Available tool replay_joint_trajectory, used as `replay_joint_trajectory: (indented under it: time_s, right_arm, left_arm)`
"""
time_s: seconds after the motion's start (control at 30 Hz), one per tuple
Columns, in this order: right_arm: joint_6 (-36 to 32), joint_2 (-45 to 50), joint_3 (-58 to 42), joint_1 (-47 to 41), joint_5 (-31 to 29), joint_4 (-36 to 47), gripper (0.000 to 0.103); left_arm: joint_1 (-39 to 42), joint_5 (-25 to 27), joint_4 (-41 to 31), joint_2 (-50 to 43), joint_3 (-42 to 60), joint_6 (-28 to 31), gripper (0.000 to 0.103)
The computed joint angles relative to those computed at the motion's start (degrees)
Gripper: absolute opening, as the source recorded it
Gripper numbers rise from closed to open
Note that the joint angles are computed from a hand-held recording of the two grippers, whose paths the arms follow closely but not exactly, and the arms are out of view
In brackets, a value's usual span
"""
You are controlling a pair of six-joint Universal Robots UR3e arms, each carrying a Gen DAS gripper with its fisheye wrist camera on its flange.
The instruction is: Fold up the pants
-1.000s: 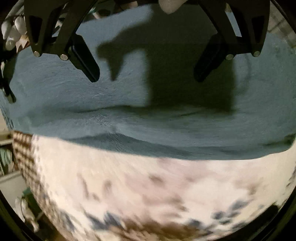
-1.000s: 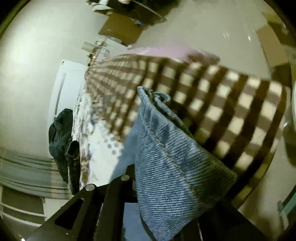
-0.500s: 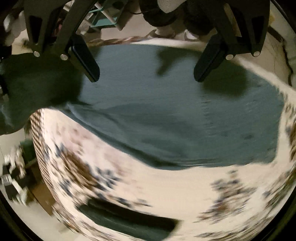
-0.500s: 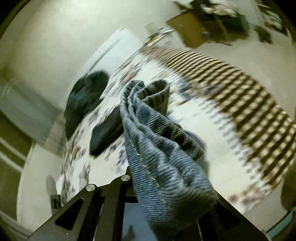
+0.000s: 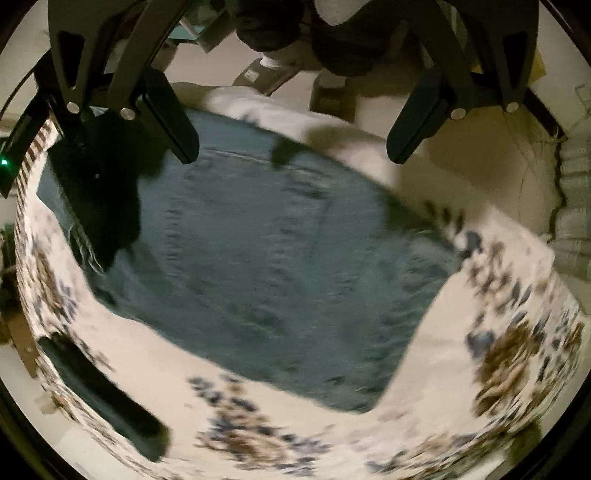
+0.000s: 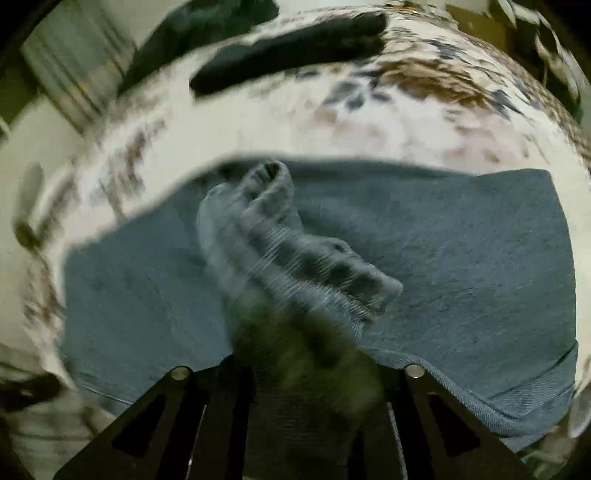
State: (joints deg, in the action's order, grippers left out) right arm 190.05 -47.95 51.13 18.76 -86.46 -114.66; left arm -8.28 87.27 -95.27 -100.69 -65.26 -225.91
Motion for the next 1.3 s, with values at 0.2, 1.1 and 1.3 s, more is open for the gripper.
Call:
replay_joint_trajectory:
  time_s: [0.2,1.1,1.3]
  right_arm:
    - [-1.7,3.7,-9.0,-0.4,19.3,12.4,0.067]
    - [-0.3,3.1,-15.8,-7.4,10.4,23.1,0.067]
    - [0.0,2.2,-15.0,-7.3,9.4,23.0,0.067]
  left_arm:
    - [3.5,0.6,1.4,8.5,-12.0,-3.6,0.103]
    - [16.2,0.5,73.5,22.2,-66.3,-27.5,0.075]
    - [12.2,5.8,66.6,24.1,-62.1,-27.1,0.027]
